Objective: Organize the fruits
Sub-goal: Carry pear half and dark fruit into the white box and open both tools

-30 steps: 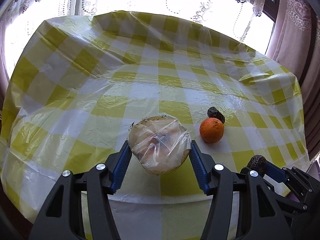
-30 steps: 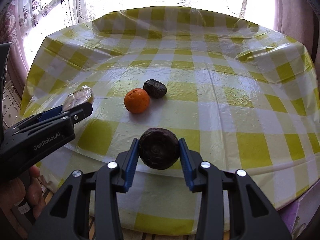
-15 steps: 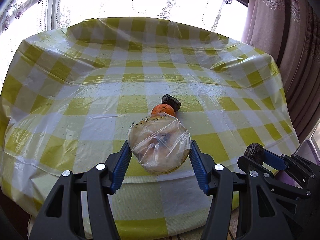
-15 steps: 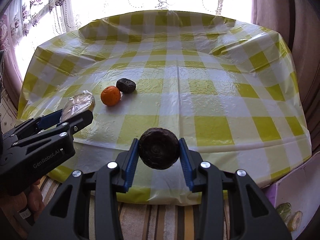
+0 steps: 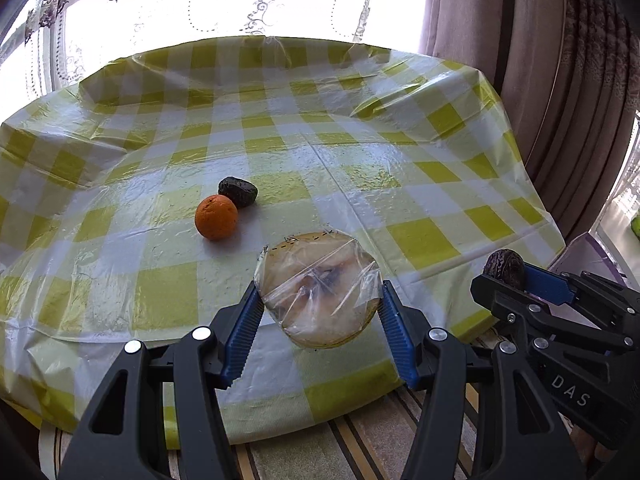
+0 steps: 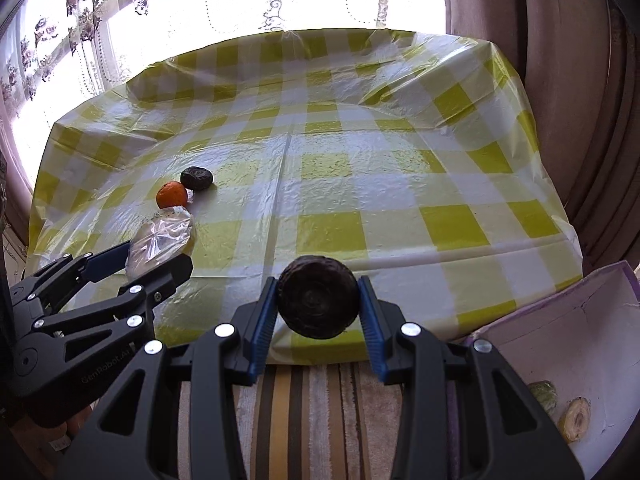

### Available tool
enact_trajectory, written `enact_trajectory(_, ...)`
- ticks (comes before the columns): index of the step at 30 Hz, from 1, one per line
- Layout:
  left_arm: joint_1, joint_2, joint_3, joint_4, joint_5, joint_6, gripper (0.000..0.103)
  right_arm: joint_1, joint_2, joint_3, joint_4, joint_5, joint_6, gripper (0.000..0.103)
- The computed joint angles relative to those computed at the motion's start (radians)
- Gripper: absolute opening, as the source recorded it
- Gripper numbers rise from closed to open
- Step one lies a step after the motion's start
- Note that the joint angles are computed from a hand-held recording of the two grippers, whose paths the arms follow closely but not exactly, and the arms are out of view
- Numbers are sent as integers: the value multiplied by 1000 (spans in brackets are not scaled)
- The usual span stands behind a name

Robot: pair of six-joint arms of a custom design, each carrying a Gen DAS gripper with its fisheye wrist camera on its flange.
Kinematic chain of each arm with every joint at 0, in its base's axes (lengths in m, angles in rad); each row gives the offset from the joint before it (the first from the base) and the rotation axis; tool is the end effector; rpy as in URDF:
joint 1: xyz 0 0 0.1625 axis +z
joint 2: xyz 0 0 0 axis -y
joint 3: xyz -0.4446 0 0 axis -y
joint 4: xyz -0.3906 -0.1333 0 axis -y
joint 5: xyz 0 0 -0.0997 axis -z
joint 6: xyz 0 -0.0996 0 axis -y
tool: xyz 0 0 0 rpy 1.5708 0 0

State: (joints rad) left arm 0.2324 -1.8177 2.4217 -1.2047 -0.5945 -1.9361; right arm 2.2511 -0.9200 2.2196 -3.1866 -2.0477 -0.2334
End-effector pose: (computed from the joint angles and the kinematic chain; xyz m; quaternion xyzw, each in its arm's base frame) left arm -0.1675 -0.2614 0.2580 -0.0211 0.8111 -0.4413 0.3833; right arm 0.3802 -0.3307 0.0868 0.3899 -0.8776 0.2009 0.1936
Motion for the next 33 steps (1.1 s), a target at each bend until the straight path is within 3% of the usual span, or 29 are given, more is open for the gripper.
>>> enact_trajectory(12, 34, 164, 29, -392, 25, 292, 56, -82, -105, 66, -28, -29, -14, 40)
enact_trajectory(18, 42, 281, 43, -663, 38, 499, 56, -154, -166, 97, -59, -73, -34, 40)
enact_trajectory(23, 69, 400, 46, -931, 20, 699, 56, -231, -217, 120, -85, -115, -51, 40)
enact_trajectory(30, 108, 540, 18, -1178, -16, 900, 56, -322, -277, 130, -82, -156, -58, 40)
enact_trajectory(33, 133, 596, 2, -1287, -52, 996, 56, -327, -272, 120, -101, -212, -84, 40)
